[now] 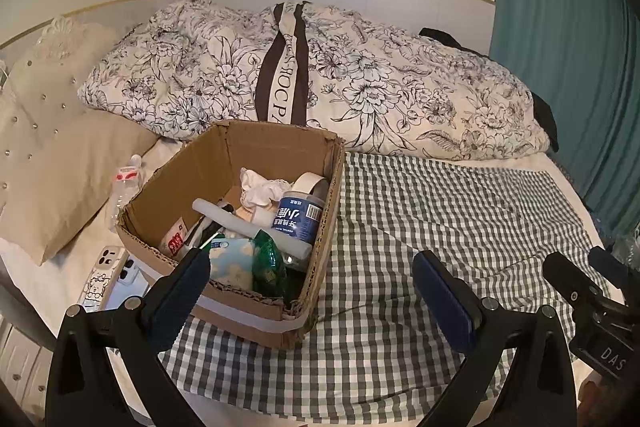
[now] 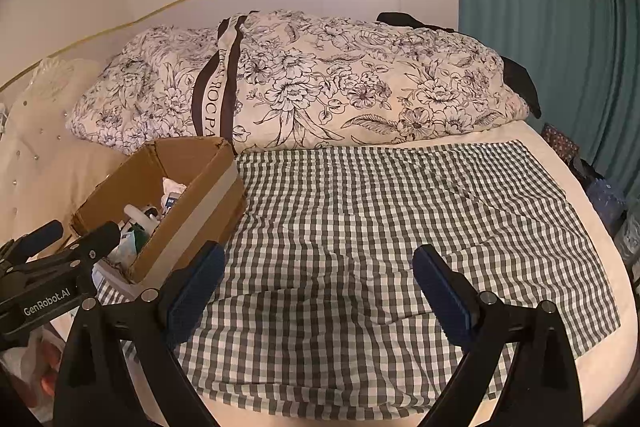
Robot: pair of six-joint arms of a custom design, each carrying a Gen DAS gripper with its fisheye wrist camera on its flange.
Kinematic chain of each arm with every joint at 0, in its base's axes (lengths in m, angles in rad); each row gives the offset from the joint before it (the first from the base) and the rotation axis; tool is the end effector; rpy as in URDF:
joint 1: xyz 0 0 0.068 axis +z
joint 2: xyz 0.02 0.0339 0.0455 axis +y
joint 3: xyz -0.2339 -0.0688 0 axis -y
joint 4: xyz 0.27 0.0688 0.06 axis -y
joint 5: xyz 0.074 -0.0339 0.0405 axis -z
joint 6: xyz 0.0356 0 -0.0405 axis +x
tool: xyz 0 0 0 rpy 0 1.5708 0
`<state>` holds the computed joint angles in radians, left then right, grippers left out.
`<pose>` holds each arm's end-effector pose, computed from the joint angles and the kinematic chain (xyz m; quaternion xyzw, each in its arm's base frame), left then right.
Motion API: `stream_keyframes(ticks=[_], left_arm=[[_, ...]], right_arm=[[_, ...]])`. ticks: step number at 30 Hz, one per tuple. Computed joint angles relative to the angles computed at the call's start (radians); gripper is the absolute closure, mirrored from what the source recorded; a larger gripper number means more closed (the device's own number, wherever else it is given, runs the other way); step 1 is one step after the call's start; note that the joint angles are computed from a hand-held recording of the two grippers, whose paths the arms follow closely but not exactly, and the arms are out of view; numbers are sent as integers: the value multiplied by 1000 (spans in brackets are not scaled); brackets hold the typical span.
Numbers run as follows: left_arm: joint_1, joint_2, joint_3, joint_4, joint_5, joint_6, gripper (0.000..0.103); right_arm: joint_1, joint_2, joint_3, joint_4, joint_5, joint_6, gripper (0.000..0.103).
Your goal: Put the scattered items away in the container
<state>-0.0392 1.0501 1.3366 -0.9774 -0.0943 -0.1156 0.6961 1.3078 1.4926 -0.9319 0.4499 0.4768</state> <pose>0.2300 -0.0057 0.3805 -0.0546 0.9023 0.0096 0.4274 0.2335 0.1750 0.3759 -0.0090 0.8977 0.0457 0.4381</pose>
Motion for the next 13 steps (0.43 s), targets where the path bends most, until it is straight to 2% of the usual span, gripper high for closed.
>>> stream_keyframes(ticks=[13], left_arm=[[-9,-29,-14,5,-17,17,0]], right_arm=[[10,-9,-3,-10,14,16,8]])
